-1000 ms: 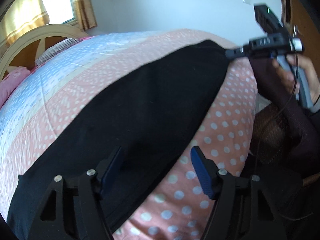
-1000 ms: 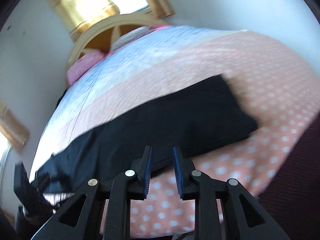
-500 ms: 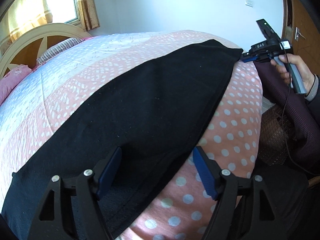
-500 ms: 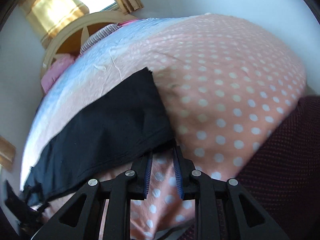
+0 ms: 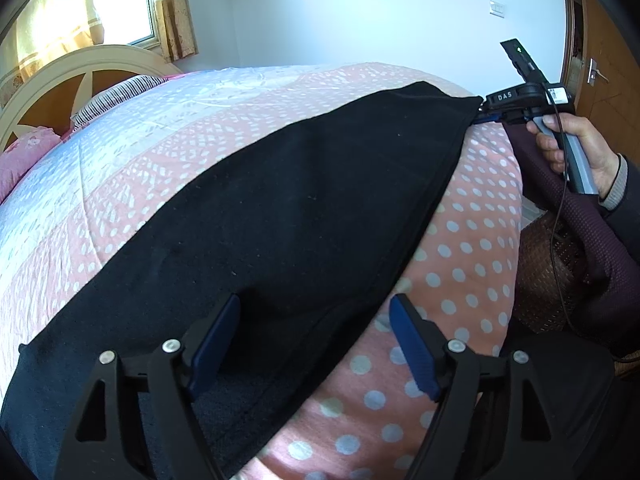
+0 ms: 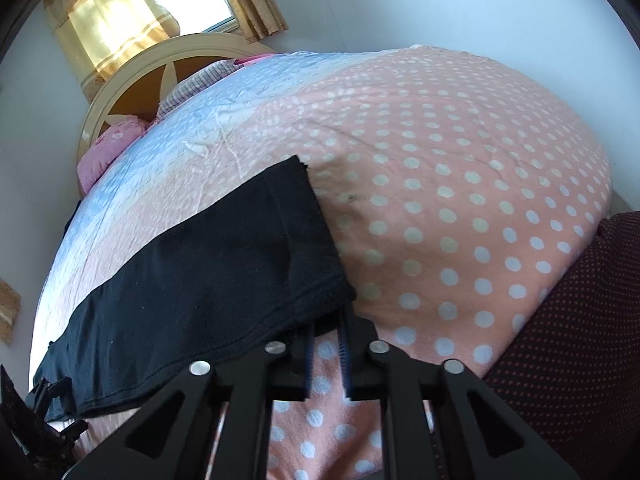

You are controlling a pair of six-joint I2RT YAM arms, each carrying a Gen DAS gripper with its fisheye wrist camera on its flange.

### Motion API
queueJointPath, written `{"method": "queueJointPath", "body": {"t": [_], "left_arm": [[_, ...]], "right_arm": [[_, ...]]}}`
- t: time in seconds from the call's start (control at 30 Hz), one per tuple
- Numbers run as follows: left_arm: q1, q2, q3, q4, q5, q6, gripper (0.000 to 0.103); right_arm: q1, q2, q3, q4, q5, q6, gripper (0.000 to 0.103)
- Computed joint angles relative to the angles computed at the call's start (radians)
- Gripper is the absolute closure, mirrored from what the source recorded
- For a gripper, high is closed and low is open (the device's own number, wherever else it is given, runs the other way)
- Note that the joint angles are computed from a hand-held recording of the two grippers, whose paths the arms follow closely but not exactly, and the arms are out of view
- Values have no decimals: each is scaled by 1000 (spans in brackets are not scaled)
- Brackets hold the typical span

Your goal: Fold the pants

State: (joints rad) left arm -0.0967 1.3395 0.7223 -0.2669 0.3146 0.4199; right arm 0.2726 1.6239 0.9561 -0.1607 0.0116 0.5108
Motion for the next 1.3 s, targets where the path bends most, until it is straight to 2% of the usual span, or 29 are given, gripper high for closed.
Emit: {"method": "queueJointPath", "body": {"t": [0.13, 0.3, 0.37, 0.4, 0.43, 0.47, 0.57, 0.67, 0.73, 0.77, 0.8, 0.83, 0.9, 1.03, 1.1, 1.17, 1.2, 1.27, 1.3], "left_arm": [[4, -1, 0, 0, 6, -1, 23], [3, 8, 4, -2, 12, 8, 21], [-5, 4, 0, 3, 1, 5, 21], [-10, 2, -1, 5, -4, 3, 20], [-12, 2, -2, 6, -6, 1, 20], [-14, 2, -2, 6, -9, -1, 20], [-19, -1, -9, 15, -14, -4, 20], [-17, 3, -9, 16, -9, -4, 20], [-14, 2, -9, 14, -6, -1, 20], [-15, 2, -10, 14, -8, -1, 20], [-15, 2, -10, 15, -9, 1, 20], [-16, 2, -11, 15, -10, 2, 19], [-15, 1, -11, 16, -10, 1, 19], [-11, -17, -25, 25, -9, -2, 19], [-2, -21, -34, 35, 1, -1, 19], [2, -17, -34, 35, 3, 1, 19], [1, -18, -34, 33, 4, 7, 17], [-2, -18, -33, 29, 2, 17, 15], [-4, -19, -33, 28, -1, 20, 14]], "right_arm": [[-11, -36, -23, 12, 59, 11, 97], [-25, 3, -3, 8, 36, -3, 96], [-47, -18, -16, 18, 2, 6, 89], [-62, -27, -24, 17, -5, 29, 71], [-80, -43, -36, 9, 6, 59, 60], [-101, -72, -65, 24, 2, 88, 59], [-167, -142, -129, 81, -104, 133, 59], [-157, -189, -158, 143, -166, 140, 59], [-109, -159, -99, 87, -155, 98, 59], [-81, -132, -67, 52, -117, 83, 60], [-59, -102, -45, 29, -86, 78, 66], [-48, -67, -25, 12, -71, 73, 79], [-42, -19, -6, 3, -70, 58, 95], [-29, -52, -19, 15, 8, 33, 96], [-43, -24, -7, 7, 7, 28, 96], [-50, -10, -35, 61, -4, 24, 96], [-47, -10, -40, 75, 1, 21, 94], [-45, -18, -29, 58, 28, 23, 69], [-34, -34, -22, 39, 84, 31, 50]]}}
